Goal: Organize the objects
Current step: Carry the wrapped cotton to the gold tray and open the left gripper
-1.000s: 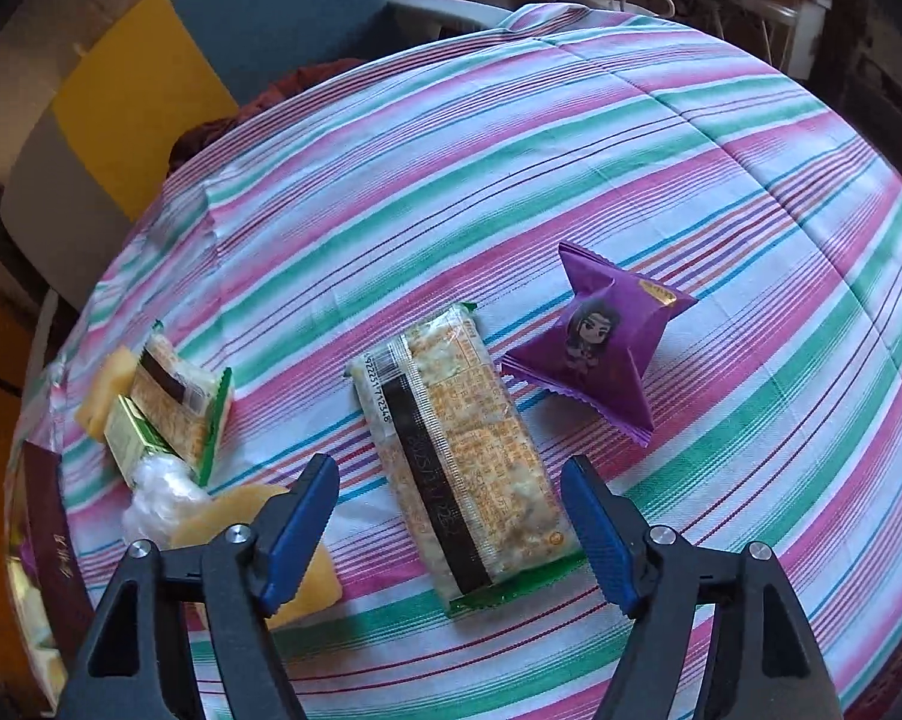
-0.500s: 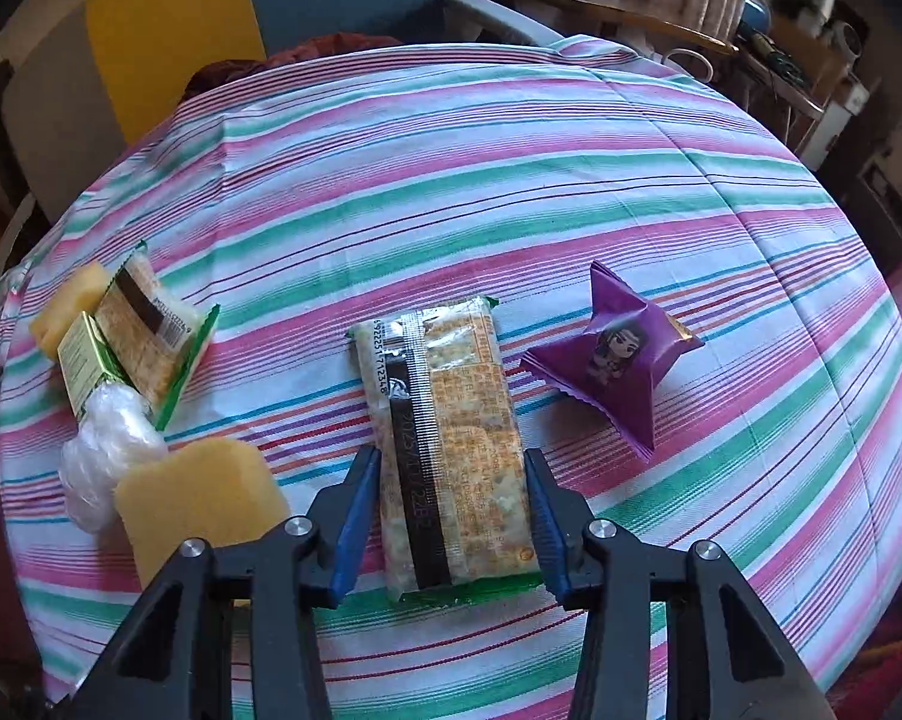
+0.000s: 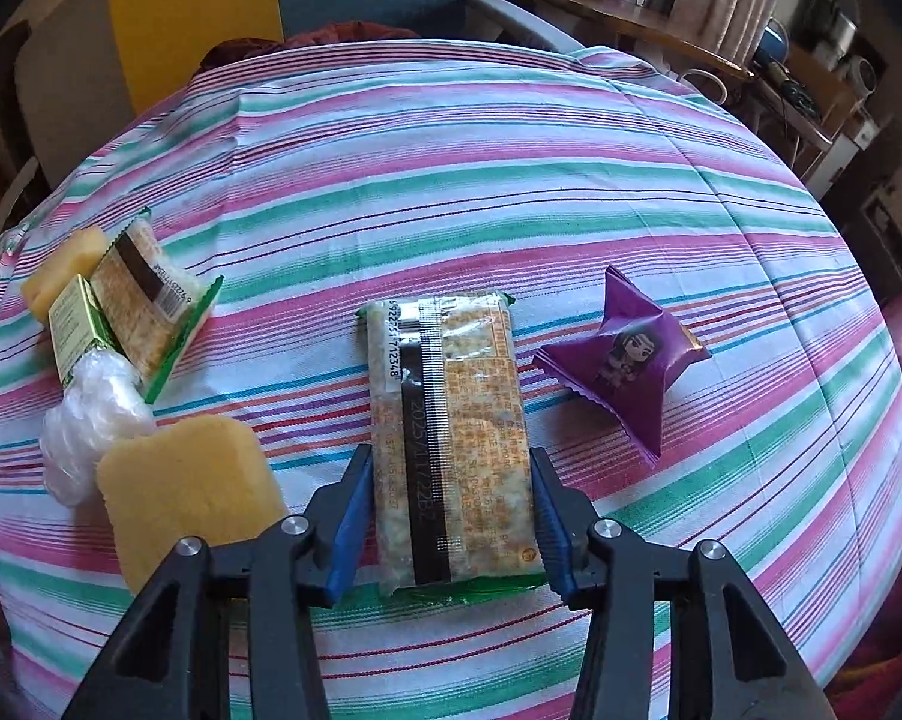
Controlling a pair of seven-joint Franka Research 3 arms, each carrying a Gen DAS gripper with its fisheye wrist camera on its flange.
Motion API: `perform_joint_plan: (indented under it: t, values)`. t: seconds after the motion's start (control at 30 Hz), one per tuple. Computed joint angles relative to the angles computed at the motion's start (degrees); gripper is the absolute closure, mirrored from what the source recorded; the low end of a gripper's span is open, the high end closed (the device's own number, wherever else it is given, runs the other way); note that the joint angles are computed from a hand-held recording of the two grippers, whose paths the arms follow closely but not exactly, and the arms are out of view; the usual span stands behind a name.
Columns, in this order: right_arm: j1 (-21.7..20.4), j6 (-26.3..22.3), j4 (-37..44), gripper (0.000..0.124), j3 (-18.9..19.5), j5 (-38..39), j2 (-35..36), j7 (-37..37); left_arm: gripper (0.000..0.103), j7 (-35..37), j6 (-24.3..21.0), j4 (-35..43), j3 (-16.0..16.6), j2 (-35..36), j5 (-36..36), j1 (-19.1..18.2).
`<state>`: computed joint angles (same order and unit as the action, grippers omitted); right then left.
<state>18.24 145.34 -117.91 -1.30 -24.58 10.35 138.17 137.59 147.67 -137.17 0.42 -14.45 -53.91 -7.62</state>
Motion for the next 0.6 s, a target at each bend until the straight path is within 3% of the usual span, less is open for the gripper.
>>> perform_joint_plan:
  t: [0.1,0.23,0.37,0.43,0.53,0.6]
  values:
    - [0.10,-0.14,0.05,0.074,-0.06,-0.40,-0.04,0.28,0.069,-5.51,0.14,4.39,2.14,3.63,5.22,4.97]
    - [0.07,-0.60,-0.03,0.075,0.00,-0.74,-0.39,0.08,0.069,-13.71,3.51,10.21,2.14,11.42,15.49,11.26]
    - [0.16,-0.69,-0.74,0.075,0.18,-1.60,-0.91,0.77,0.069,-21.88,-1.09,17.52,1.68,19.67,22.98,16.37]
    - [0.05,-0.65,-0.99,0.075,0.27,-1.81,-1.10,0.77,0.069,-26.64,1.06,18.76,1.35,22.09,27.82,17.41]
    - [0.00,-0.93,-0.28,0.075,0.39,-2.08,-0.56,0.74,0.068,-28.39,0.70,21.48,-0.27,25.02,29.24,19.44]
    - [0.09,-1.04,-0.13,0.075,0.33,-2.27,-0.44,0.71,0.066,-33.30,0.96,23.43,-0.29,27.15,34.42,19.61]
